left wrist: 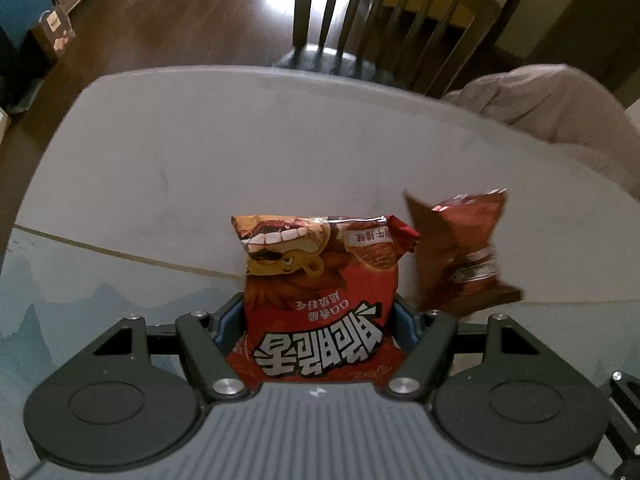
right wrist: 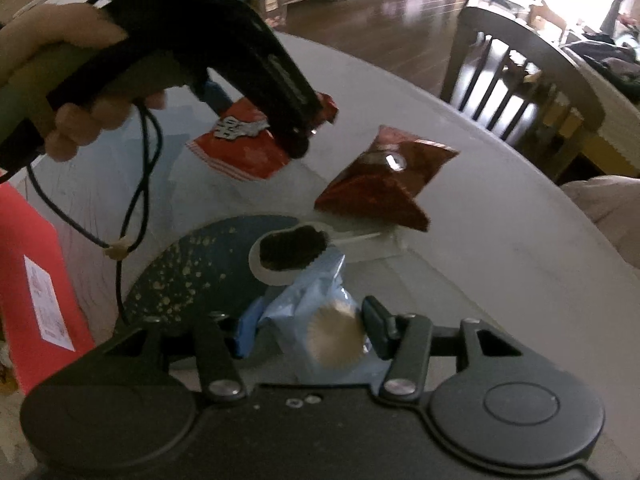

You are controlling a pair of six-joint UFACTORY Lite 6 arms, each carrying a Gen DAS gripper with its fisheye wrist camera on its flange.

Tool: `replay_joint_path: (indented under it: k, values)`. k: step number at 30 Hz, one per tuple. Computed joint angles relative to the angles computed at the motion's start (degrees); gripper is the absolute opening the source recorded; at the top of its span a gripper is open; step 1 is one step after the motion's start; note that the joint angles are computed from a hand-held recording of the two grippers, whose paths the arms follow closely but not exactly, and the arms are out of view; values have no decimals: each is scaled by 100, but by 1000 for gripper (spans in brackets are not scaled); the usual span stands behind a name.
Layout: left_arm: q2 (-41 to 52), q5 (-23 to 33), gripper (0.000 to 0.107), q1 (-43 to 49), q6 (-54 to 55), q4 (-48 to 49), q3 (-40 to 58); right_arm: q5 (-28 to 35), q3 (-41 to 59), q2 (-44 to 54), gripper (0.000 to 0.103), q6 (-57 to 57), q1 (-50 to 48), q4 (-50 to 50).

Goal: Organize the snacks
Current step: 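Grasp the red chip bag with the left tool while the right tool grasps the blue cake packet, then carry both snacks over the box and open both tools to drop them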

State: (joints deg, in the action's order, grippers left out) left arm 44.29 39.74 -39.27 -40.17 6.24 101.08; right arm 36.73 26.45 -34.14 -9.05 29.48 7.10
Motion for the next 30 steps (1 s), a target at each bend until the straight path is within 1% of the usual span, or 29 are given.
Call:
replay_joint_path:
  k: [2,5,8,11,13,15,17,20,25,30]
  values:
    - [-366,-22,73,-40,-55,74,-219,141,174,-70,53,145,-108,-136]
    - [-917,47,73,-114,-119,203,-501,500,359,-424,53,554,-52,-369]
    - [-1474,169,73,-200,-74,222,-731,1021,697,-805,53,1262,244,-763]
    - [-2089,305,73,-332,-87,250,-1022,1527,1080,-1025,53,2092,737,-1190]
    - [-2440,529,73,-470,-154,360,-1114,1929,1398,-1105,53,2910,1374,-1663]
    - [-2782,645,73,-585,-178,410,-1257,2433,1763,-1099,53,3870,2237,-2228]
    - [-3196,730,73,-723,-202,458,-1445,2978,2125,-1002,52,4870,3209,-2787]
    - [-3605,929,73,-923,-247,571,-1521,3696,2635,-742,53,6002,4453,-3427]
    - [-4459,1421,73,-1316,-288,655,-1928,4670,3440,-200,53,7329,6034,-3947]
    - [-5315,1901,73,-1806,-422,769,-2472,5321,3992,451,53,8404,7388,-4156]
